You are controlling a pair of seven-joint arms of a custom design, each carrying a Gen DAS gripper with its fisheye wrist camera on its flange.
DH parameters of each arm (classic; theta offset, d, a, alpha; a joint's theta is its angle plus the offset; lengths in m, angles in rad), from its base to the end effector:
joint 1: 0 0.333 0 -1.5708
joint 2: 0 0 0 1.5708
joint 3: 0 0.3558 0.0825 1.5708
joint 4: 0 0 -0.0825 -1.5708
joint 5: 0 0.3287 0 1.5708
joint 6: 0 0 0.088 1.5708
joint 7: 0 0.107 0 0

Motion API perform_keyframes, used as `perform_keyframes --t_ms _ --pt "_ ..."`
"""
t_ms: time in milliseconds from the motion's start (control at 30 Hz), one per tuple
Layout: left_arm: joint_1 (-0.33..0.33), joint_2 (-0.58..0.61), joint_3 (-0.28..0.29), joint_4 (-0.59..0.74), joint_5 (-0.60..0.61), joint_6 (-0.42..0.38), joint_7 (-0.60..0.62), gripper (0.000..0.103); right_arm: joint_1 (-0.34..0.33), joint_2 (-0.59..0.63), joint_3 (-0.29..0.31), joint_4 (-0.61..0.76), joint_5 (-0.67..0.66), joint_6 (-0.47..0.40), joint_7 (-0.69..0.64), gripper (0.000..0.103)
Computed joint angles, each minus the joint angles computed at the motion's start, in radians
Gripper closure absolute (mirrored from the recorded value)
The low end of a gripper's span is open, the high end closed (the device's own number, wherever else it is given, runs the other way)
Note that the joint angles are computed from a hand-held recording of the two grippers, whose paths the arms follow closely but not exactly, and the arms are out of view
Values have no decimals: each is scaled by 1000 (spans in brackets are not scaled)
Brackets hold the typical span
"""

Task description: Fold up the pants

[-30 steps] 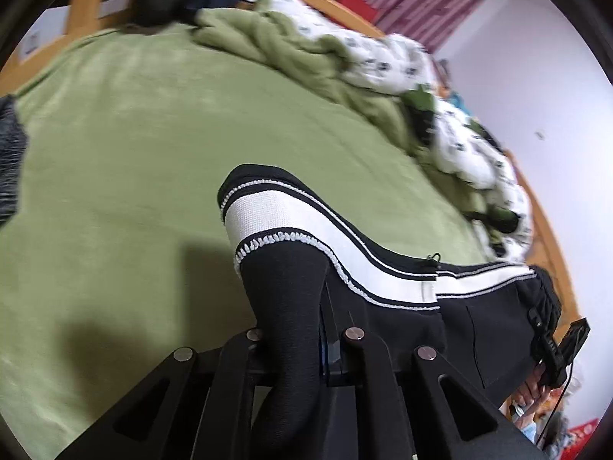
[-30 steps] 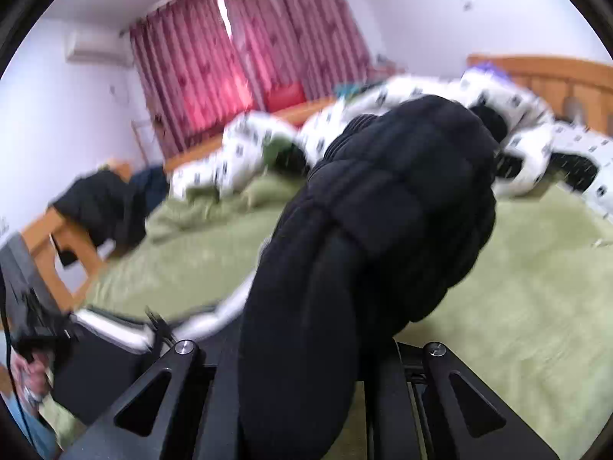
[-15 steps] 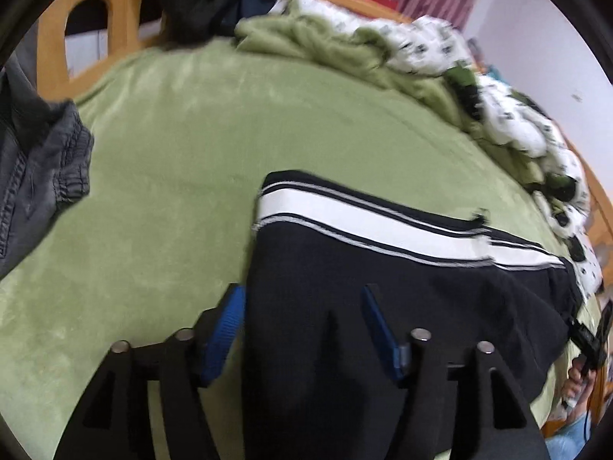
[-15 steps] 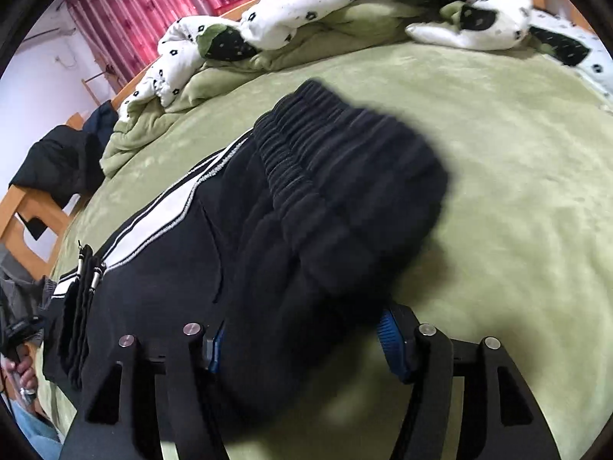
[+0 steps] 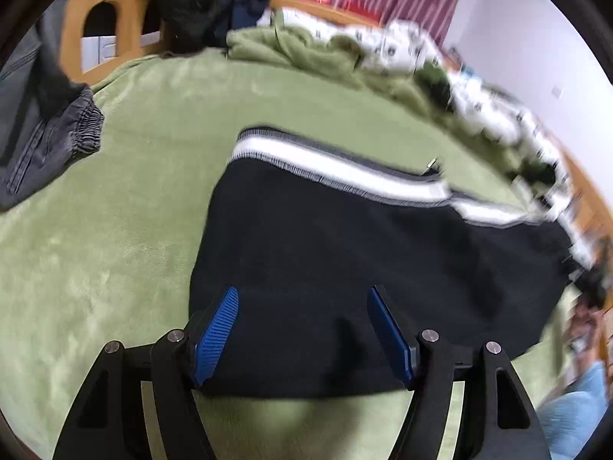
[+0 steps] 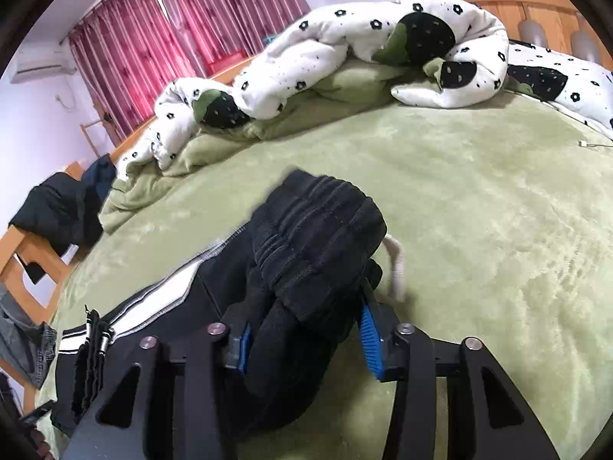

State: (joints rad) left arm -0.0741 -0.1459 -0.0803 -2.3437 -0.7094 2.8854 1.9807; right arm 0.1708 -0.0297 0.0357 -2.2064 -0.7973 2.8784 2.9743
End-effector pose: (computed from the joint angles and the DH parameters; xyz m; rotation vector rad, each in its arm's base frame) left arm 0.4721 -0.0372 0.5330 -1.9593 1.8452 -1.0000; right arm 0.4962 0.1459 0.5326 -1.2418 2.0788 -0.5724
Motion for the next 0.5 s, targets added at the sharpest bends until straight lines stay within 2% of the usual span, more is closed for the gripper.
perform_keyframes --t_ms 33,67,100,167,233,333,433,500 --pt "7 -16 4 -15 -1 1 -12 33 11 2 -5 -18 133 -17 -122 47" --pt "17 -24 3 -26 9 3 -39 33 13 -8 -6 -40 195 -19 -174 47" --pt "19 -31 10 -39 -1 -2 -51 33 9 -35 -7 -85 202 8 -168 46" --pt "13 -37 54 -49 -94 -56 -36 33 1 -90 8 -133 186 -4 -146 46" --pt "-6 -45 99 -64 -273 -94 61 33 -2 -136 33 -156 180 -50 -149 46" --pt "4 -43 112 -92 -471 -127 172 33 4 -186 85 -139 149 -161 -139 46" --pt "0 -27 87 -92 -742 -95 358 33 35 -231 117 -111 155 -242 -162 46" --pt "16 -2 72 -66 -878 -112 422 34 54 -238 132 -77 167 -274 -168 46"
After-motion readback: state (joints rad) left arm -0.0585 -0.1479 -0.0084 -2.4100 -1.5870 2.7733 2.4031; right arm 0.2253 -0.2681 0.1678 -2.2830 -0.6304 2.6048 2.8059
